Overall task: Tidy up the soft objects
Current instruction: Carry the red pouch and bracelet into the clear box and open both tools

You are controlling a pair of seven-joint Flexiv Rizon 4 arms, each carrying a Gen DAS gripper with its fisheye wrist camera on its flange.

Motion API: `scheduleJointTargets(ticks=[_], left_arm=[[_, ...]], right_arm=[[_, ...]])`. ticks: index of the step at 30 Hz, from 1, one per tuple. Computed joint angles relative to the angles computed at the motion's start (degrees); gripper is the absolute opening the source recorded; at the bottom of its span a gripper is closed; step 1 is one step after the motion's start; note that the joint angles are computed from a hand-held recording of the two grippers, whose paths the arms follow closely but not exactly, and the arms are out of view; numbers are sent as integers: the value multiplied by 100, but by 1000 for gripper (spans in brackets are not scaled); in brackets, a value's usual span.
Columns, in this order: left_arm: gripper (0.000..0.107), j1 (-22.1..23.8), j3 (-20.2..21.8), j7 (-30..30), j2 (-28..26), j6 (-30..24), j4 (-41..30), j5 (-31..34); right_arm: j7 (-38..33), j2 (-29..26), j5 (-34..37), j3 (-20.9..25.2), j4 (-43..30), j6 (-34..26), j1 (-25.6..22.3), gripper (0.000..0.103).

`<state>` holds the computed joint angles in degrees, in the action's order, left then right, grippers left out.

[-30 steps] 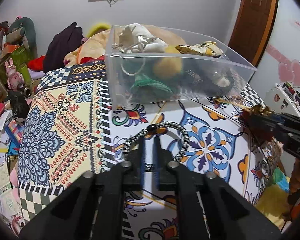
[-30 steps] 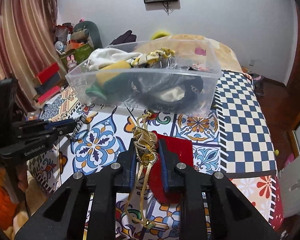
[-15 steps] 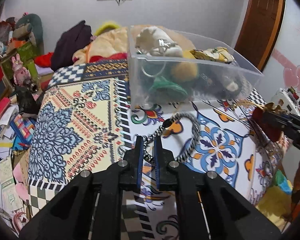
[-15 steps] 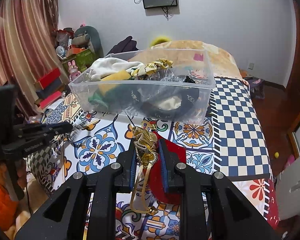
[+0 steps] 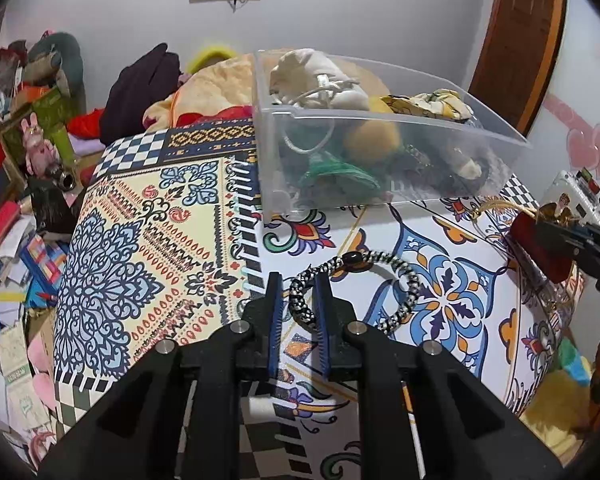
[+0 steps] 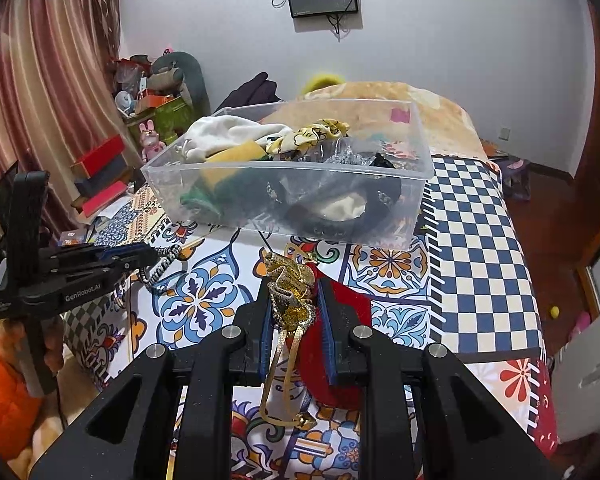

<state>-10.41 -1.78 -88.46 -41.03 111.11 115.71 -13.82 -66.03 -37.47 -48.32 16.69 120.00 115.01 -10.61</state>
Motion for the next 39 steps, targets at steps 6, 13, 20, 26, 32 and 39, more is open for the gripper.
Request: scheduleJointTargets(ticks=[6, 13, 20, 26, 32, 39], left_arm=[[7, 143, -206, -118, 46, 212, 53, 156], [7, 45, -193, -130, 313, 681, 65, 278], [7, 38, -208, 15, 424, 869, -222, 307], [7, -145, -89, 237, 276, 812, -686, 4], [7, -686, 342, 742, -117, 457, -1323, -685], [7, -1227, 824, 1198, -530, 2, -1806, -1339]], right_arm=[[-88, 74, 165, -141, 22, 144, 145, 18], [-193, 218, 393, -352, -53, 512, 389, 18], [-386, 311, 888, -703, -290, 951, 898, 18], [-583, 231, 1415, -947, -642, 1047, 1348, 18], [-550, -15, 1597, -963, -1044, 678, 1485, 19], [-719, -226, 1961, -1043, -1247, 21, 1655, 21]])
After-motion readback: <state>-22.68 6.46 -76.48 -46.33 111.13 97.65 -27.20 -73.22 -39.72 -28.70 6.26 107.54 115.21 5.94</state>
